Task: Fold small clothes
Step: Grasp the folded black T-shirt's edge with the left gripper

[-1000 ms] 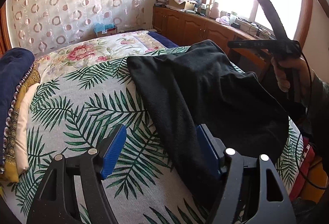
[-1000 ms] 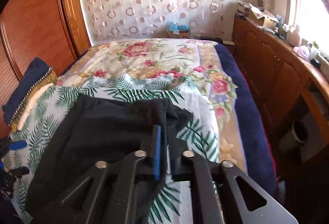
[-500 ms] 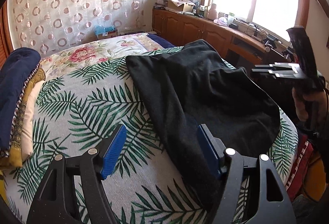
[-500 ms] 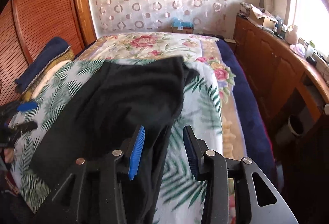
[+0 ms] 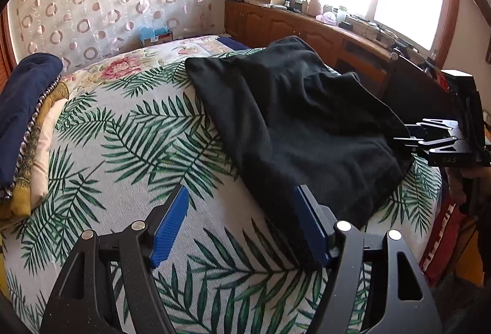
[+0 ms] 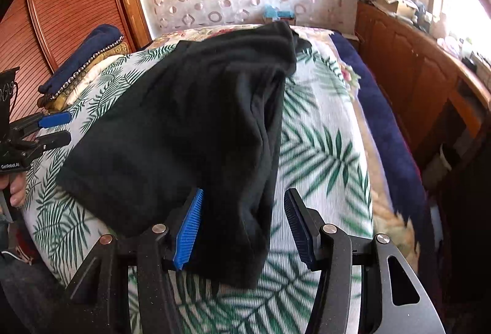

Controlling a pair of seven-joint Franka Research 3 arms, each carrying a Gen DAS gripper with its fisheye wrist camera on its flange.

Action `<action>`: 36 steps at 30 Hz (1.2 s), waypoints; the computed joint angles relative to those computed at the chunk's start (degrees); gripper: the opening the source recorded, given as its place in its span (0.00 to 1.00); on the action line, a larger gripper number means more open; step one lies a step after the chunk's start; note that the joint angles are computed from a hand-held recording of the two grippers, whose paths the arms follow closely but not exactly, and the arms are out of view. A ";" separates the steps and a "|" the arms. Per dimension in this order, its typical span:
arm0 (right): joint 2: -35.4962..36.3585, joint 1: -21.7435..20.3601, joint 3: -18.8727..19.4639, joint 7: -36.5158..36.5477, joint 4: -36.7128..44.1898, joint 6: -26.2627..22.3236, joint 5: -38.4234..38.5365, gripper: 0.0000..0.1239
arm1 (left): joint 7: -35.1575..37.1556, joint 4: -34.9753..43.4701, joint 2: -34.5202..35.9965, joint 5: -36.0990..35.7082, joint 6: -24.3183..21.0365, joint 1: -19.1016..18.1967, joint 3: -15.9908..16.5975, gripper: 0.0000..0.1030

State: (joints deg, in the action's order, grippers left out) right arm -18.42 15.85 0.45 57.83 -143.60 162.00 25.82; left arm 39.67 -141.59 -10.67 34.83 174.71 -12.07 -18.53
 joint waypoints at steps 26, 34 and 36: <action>-3.92 0.84 1.57 1.35 -6.76 4.27 -1.24 0.42 | 3.83 -0.71 3.09 -6.00 3.12 -4.26 1.10 0.70; -4.48 5.85 -3.31 -3.59 -6.83 3.22 3.47 0.26 | 5.49 -0.42 4.08 -8.32 3.45 -4.99 1.50 0.69; -4.36 6.14 -3.45 -4.91 -6.78 3.24 4.75 0.22 | 5.49 -0.27 4.14 -8.26 3.27 -4.90 1.32 0.68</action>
State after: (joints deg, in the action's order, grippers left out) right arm -22.77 21.99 -3.00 52.92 -150.38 165.24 30.57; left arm 45.16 -141.86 -6.53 26.57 177.98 -16.97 -17.21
